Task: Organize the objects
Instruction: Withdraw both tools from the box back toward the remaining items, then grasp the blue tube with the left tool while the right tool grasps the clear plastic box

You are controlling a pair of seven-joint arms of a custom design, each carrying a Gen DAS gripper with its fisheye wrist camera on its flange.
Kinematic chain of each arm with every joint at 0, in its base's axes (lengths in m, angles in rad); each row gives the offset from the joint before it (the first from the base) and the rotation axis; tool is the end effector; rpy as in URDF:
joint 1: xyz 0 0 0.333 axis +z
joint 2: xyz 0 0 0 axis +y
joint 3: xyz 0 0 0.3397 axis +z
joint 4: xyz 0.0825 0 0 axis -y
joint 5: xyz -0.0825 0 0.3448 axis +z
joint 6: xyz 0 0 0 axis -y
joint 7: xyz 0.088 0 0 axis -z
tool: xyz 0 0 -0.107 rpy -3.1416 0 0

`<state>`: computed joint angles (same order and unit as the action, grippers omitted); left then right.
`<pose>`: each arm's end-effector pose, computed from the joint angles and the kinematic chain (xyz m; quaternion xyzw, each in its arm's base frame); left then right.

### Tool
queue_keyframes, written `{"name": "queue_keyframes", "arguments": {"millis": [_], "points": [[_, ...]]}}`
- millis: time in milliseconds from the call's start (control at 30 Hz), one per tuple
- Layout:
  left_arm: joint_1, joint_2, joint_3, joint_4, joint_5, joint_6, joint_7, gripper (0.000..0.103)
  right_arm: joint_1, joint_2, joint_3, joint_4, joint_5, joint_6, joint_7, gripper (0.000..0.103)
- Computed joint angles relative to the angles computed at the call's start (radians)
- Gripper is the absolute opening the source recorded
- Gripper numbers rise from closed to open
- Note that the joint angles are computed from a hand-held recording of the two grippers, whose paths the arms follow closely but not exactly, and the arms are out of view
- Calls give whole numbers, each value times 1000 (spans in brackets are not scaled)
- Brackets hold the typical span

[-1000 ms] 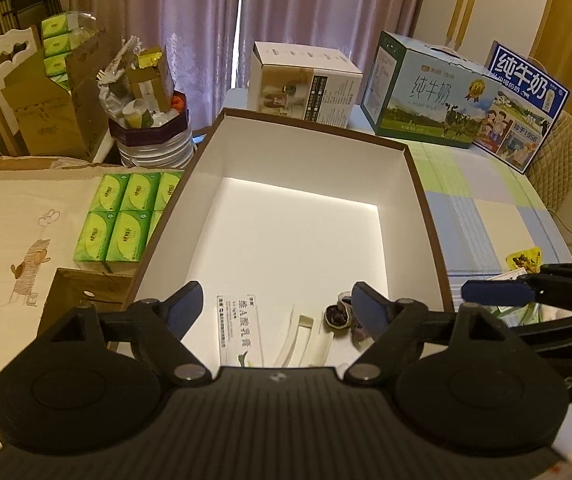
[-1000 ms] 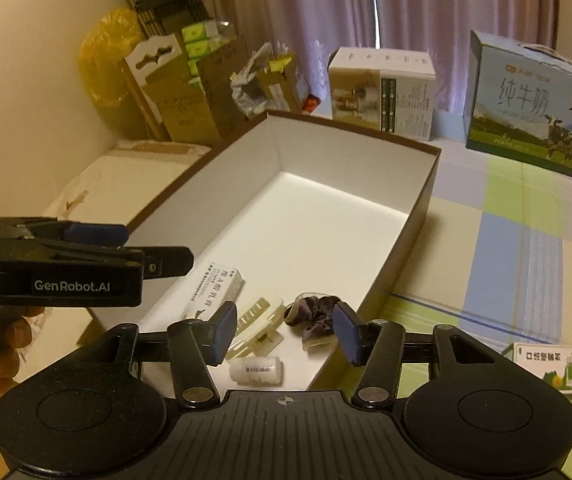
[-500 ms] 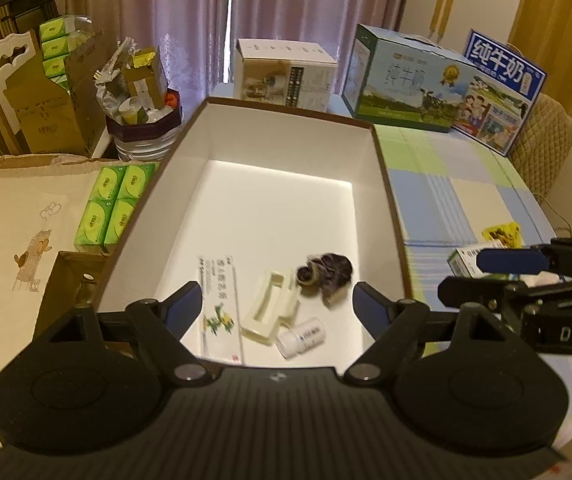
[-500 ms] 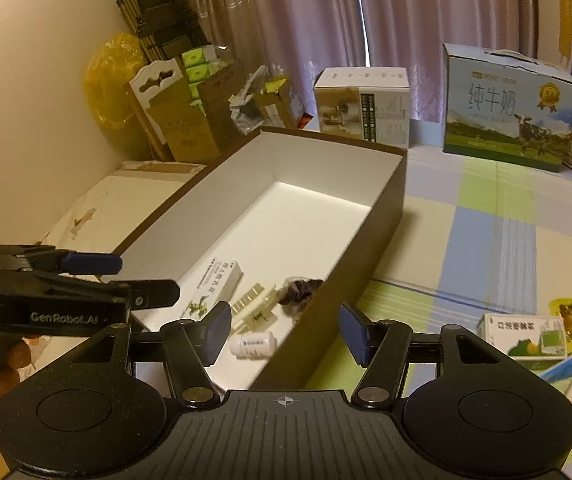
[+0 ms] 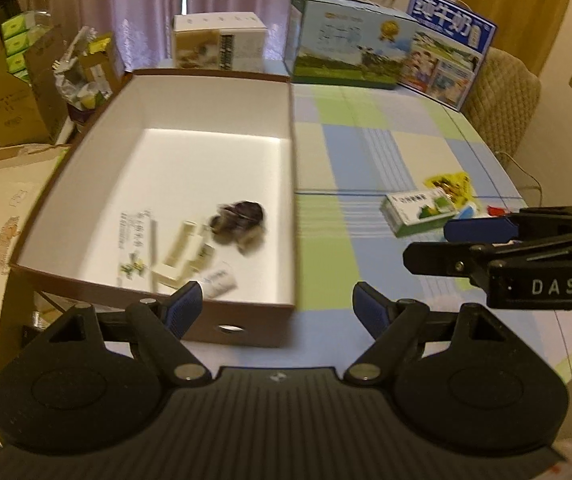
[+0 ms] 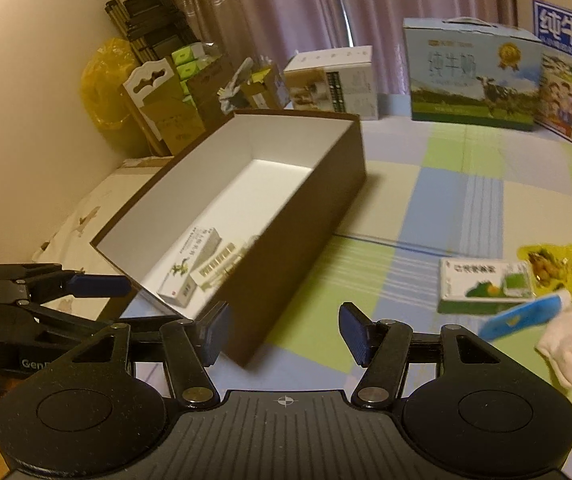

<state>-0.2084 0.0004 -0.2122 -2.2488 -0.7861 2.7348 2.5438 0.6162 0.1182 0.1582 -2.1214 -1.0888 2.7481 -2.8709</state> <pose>0.4890 -0.1889 0.4582 -0.3831 0.8661 -0.3106 0.0810 0.3766 0.4145 0.4454 -0.6044 0.7024 -0.1550 0.3425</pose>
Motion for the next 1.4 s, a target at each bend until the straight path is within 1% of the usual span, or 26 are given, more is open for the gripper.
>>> {"name": "queue_keyframes", "arguments": {"millis": [100,233,400,533,667,833,967,1000,1167,1267,1367,1400], "points": [[-18,-19,-13,-25,4,8,-21,80,-8,-49,2,-63,-10,15,29,57],[-49,-32,-27,-50,12,24,-57,80,-37,-119,16,-151,-25,37,76,57],[-93,-40,-45,-68,16,36,-86,80,-80,-212,47,-257,0,53,93,57],[-127,-37,-61,-73,17,42,-100,80,-113,-288,74,-339,46,55,96,57],[-162,-21,-80,-67,10,59,-105,80,-140,-379,108,-424,104,21,103,57],[-196,7,-104,-58,6,95,-106,80,-157,-487,148,-514,198,-76,86,57],[-213,36,-120,-42,6,112,-99,80,-164,-562,170,-579,257,-119,84,57],[-215,42,-126,-38,-9,118,-82,80,-165,-577,177,-589,270,-137,81,57],[-229,87,-159,-12,-77,163,17,78,-181,-619,201,-629,294,-189,85,57],[-230,130,-184,15,-116,192,82,75,-191,-618,213,-642,284,-209,99,56],[-230,185,-203,46,-100,224,98,73,-196,-618,213,-662,267,-215,118,56],[-238,204,-197,54,-60,231,68,72,-199,-617,212,-669,259,-214,126,56]]}}
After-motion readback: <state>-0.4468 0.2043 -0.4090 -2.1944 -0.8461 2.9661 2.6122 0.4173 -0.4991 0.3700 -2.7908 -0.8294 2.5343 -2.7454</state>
